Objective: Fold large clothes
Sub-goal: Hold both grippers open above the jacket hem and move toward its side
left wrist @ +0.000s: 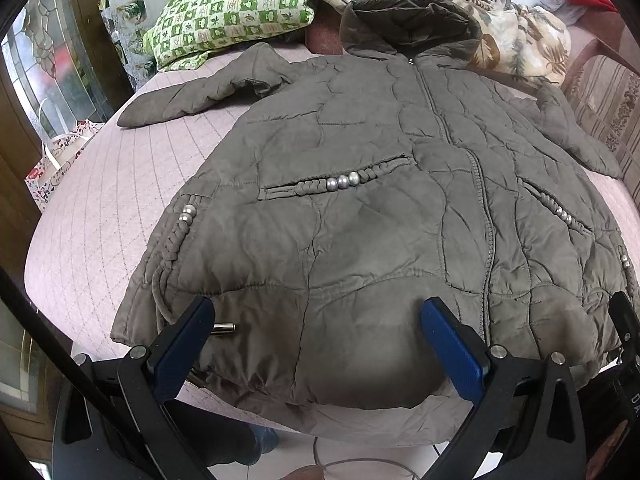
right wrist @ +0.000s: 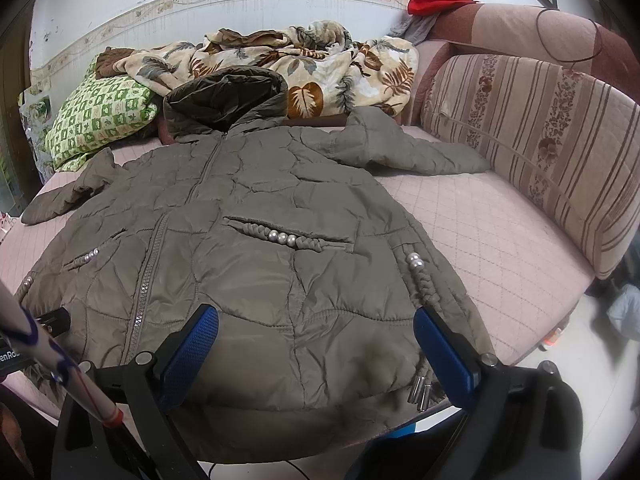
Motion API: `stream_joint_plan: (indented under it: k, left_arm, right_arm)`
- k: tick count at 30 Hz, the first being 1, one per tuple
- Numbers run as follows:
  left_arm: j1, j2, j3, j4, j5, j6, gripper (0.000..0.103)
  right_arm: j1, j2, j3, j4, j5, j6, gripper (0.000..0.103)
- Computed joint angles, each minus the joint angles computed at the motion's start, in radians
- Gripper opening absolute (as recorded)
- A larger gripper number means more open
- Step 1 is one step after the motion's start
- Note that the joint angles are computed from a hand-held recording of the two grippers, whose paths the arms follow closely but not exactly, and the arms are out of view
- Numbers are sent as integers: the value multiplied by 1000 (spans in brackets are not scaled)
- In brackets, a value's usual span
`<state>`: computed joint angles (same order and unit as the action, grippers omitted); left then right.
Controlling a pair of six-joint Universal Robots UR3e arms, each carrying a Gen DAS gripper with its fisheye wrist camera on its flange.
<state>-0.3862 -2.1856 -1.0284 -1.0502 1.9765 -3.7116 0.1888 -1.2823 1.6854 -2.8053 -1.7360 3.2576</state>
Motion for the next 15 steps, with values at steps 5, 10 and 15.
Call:
stream_joint_plan:
  k: [5, 10, 15]
  left_arm:
    - [5, -11, 8, -4, -9, 1, 103]
    - [15, -19, -15, 13, -22, 4, 103]
    - [34, -39, -35, 26, -46, 14, 103]
  right_arm:
    - [6, 7, -7, 6, -7, 3, 100]
    - [5, 9, -9, 7, -5, 0, 100]
    - [0, 15, -22, 36, -2, -4, 100]
